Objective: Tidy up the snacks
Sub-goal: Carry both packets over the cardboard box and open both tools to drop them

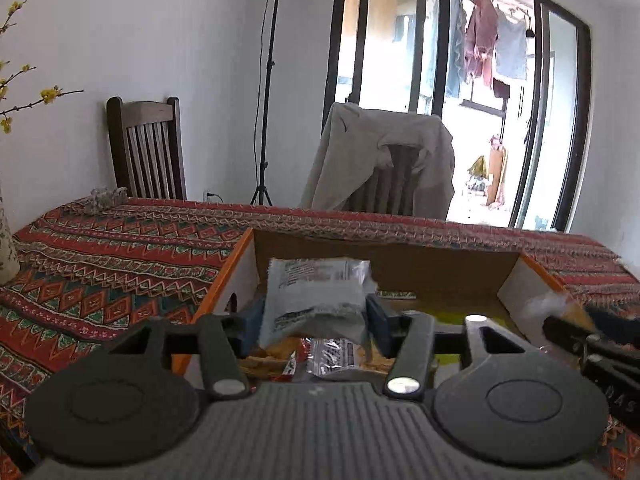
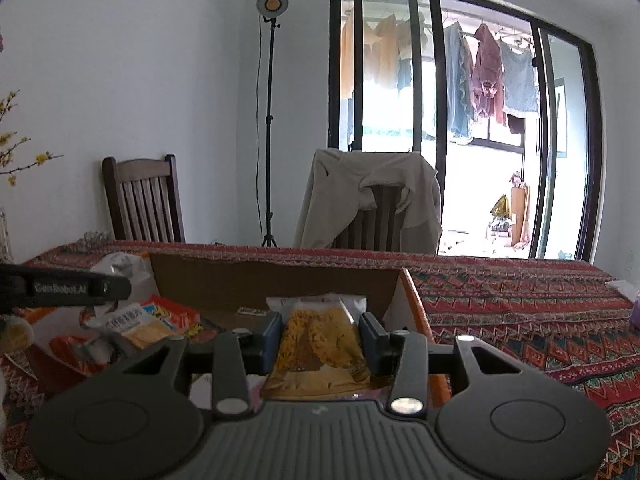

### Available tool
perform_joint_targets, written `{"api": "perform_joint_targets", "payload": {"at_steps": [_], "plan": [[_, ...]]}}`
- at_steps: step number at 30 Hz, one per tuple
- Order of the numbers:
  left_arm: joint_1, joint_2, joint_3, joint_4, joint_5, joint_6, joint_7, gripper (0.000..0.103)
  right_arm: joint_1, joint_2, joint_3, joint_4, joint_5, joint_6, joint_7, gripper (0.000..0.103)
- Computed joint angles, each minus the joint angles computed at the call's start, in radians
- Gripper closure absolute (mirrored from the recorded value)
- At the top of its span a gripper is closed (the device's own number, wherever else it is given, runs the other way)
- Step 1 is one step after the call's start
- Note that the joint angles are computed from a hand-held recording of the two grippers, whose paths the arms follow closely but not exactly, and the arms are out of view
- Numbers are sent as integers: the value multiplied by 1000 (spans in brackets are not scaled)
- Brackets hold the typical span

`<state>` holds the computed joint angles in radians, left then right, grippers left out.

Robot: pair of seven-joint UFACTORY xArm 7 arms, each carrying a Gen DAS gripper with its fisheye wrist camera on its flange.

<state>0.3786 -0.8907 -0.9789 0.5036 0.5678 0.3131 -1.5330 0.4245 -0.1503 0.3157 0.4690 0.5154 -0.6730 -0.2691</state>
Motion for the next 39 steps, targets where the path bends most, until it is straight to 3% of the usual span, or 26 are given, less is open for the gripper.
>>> {"api": "perform_joint_targets", "payload": {"at_steps": [2,4,6,18,23,27,32,39], "plan": [[2,-38,-16,-5,-2,16,-27,7,2,-4,-7,-10,-12,-2,22,46],[1,-78,-26,-12,-4,27,-51,0,3,-12,-15,-25,-33,-17,57,13],[0,-89,-25,-13,-10,31,-58,0,1,-15,-24,-36,-62,-32,92,0],[-18,-77,-13,-16,-15,51,-73,0,-9,-11,-9,-24,-29,-26,75,0],[-46,-84,31,-17,-19,43,-70,0,-14,-38,-10,-28,-28,-6,79,0],[-100,-92,79,2,-35,100,-49,0,-35,-101,26,-29,31,30,51,0],[-189,-120,127,9,-41,174,-17,0,-90,-193,119,-34,144,88,-18,0],[-346,-179,166,-23,-63,300,10,0,-135,-361,185,-118,139,201,48,0]]}}
